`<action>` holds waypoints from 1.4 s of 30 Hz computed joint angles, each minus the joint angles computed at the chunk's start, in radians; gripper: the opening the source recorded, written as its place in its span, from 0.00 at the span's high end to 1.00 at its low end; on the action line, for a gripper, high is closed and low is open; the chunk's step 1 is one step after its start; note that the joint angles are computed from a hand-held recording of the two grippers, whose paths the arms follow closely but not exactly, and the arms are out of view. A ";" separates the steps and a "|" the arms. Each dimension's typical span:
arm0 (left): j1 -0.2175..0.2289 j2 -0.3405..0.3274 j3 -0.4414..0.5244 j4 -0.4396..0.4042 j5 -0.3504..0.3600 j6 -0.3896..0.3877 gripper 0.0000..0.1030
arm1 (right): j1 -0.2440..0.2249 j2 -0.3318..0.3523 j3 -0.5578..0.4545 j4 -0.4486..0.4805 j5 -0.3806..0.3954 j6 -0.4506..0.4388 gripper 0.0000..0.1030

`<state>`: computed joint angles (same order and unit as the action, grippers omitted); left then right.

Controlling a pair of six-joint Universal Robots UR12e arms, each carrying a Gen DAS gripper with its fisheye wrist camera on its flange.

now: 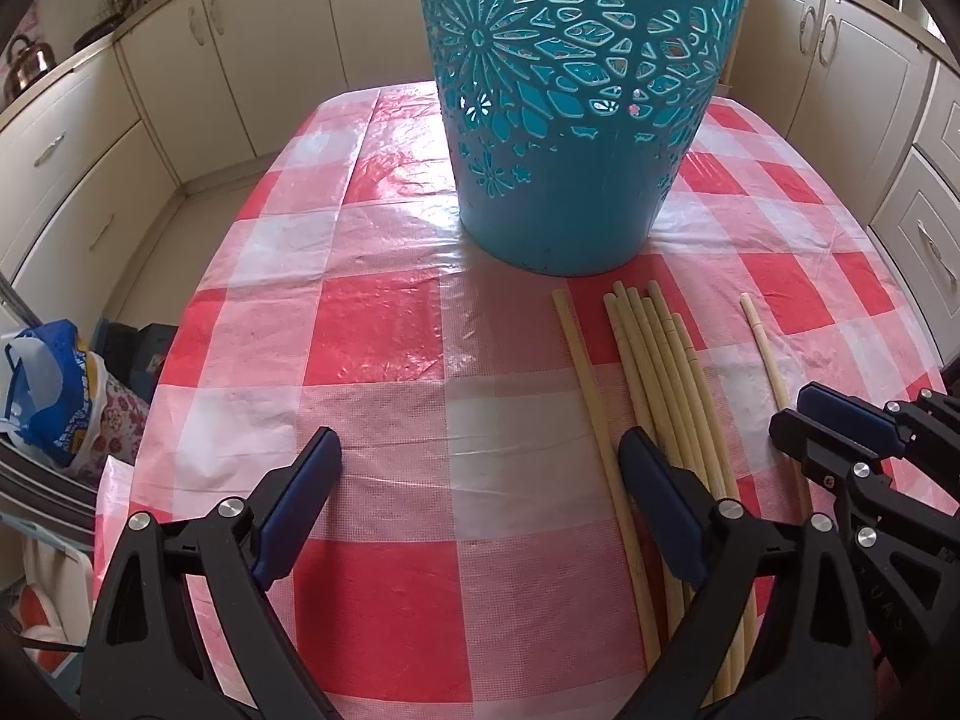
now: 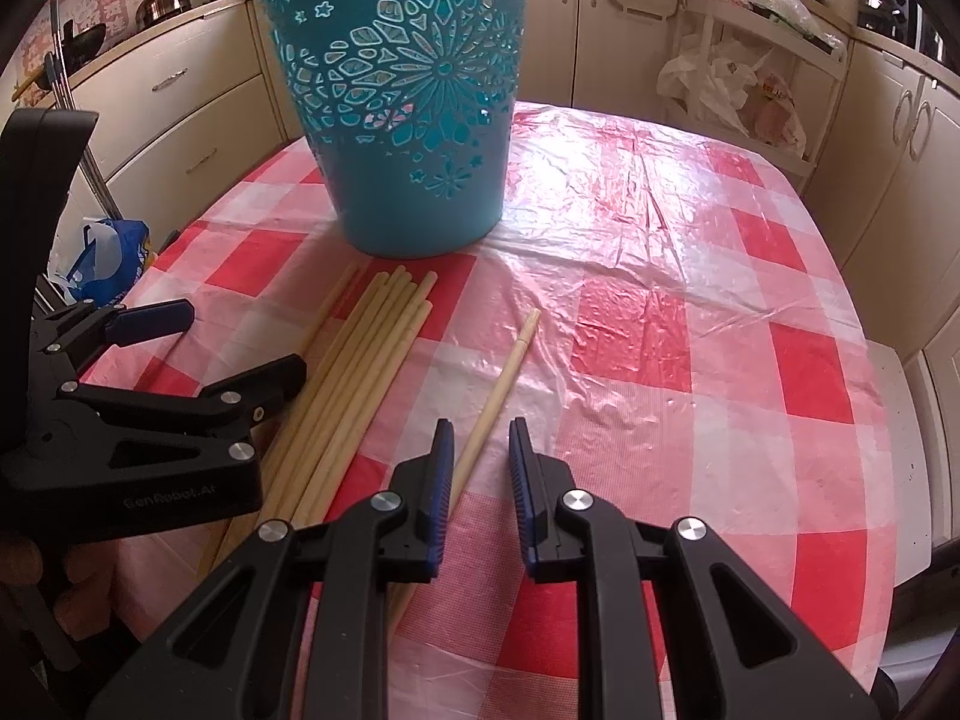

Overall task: Organize utensils
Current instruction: 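Close the left gripper on one wooden stick while the right gripper grasps another stick, then lift both held sticks over the teal basket and open both grippers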

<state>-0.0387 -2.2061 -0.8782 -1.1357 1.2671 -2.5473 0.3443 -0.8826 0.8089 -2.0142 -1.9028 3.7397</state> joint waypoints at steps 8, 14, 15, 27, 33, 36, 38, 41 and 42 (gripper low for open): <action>0.005 0.003 0.003 -0.018 -0.042 0.065 0.31 | 0.000 0.002 -0.007 0.017 -0.004 -0.003 0.81; 0.014 -0.007 0.029 -0.072 -0.115 0.158 0.76 | -0.010 -0.018 0.025 -0.005 0.037 0.002 0.88; 0.015 -0.012 0.039 -0.086 -0.123 0.171 0.84 | -0.013 -0.022 0.031 -0.010 0.050 0.009 0.88; 0.023 -0.155 0.344 -0.387 -0.136 0.141 0.63 | -0.013 -0.010 -0.002 0.040 0.056 -0.030 0.88; 0.005 -0.117 0.263 -0.283 -0.075 0.184 0.63 | -0.009 -0.001 -0.020 0.062 0.048 -0.056 0.90; -0.004 -0.076 0.173 -0.188 -0.055 0.233 0.74 | -0.012 -0.006 -0.014 0.059 0.066 -0.053 0.92; -0.004 -0.065 0.157 -0.200 -0.076 0.259 0.95 | -0.014 -0.012 -0.004 0.051 0.077 -0.044 0.92; -0.004 -0.039 0.111 -0.171 -0.081 0.266 0.96 | -0.022 -0.032 0.034 0.008 0.115 0.001 0.94; 0.002 -0.035 0.109 -0.182 -0.100 0.246 0.96 | -0.026 -0.043 0.057 -0.020 0.133 0.024 0.94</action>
